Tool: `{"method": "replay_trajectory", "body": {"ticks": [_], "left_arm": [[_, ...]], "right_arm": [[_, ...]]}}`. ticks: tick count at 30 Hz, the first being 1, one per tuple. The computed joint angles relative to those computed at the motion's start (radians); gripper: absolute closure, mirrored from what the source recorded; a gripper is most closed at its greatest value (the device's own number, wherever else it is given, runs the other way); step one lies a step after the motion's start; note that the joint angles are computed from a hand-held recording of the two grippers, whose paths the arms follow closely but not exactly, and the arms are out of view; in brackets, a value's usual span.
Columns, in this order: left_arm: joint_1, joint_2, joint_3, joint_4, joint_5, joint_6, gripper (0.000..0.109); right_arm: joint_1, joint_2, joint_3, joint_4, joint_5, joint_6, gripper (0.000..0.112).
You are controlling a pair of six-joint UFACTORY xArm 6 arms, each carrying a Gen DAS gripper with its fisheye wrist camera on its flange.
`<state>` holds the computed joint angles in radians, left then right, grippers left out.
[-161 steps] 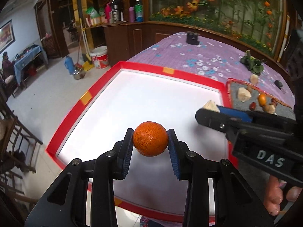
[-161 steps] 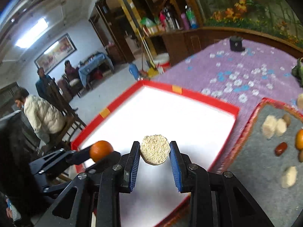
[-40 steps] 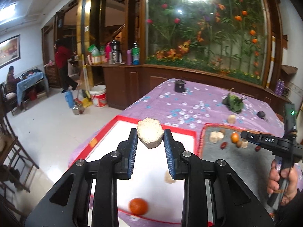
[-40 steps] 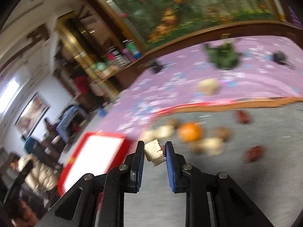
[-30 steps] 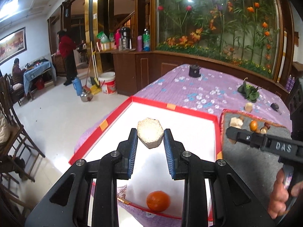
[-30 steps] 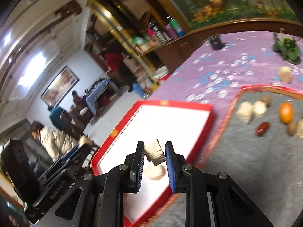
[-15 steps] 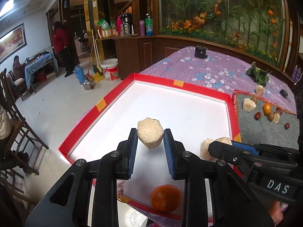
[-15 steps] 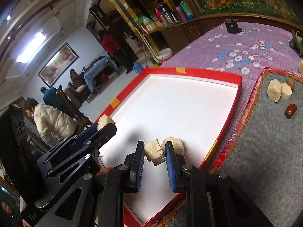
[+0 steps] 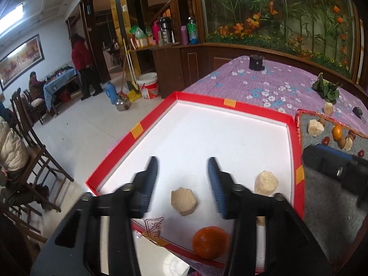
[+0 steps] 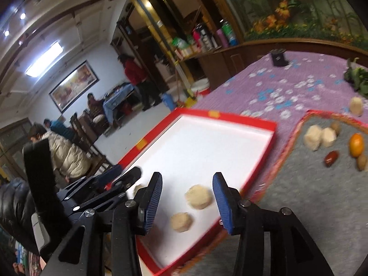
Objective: Organize fruits
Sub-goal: 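Carry both cakes over the red tray and open both grippers to release them, then grasp an orange with the right gripper while the left gripper grasps a square rice cake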
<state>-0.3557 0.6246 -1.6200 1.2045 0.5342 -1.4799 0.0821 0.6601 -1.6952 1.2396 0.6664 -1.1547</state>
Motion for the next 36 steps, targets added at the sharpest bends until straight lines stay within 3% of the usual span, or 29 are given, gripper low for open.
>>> {"method": "replay_trajectory", "body": {"ticks": [13, 18, 24, 27, 36], "left_arm": [[-0.048, 0.014, -0.046, -0.001, 0.037, 0.103, 0.054], [-0.071, 0.042, -0.087, -0.039, 0.009, 0.184, 0.054], [-0.110, 0.118, -0.190, -0.186, -0.036, 0.399, 0.054], [-0.125, 0.153, -0.242, -0.298, -0.059, 0.526, 0.054], [-0.157, 0.205, -0.312, -0.415, -0.051, 0.666, 0.054]], "right_arm": [[-0.177, -0.013, 0.003, 0.045, -0.080, 0.067, 0.068], [-0.260, 0.032, -0.059, -0.039, -0.097, 0.208, 0.068], [-0.326, 0.182, -0.287, -0.219, 0.058, 0.493, 0.068], [-0.332, 0.262, -0.418, -0.261, 0.144, 0.568, 0.068], [-0.326, 0.367, -0.561, -0.336, 0.195, 0.693, 0.068]]}}
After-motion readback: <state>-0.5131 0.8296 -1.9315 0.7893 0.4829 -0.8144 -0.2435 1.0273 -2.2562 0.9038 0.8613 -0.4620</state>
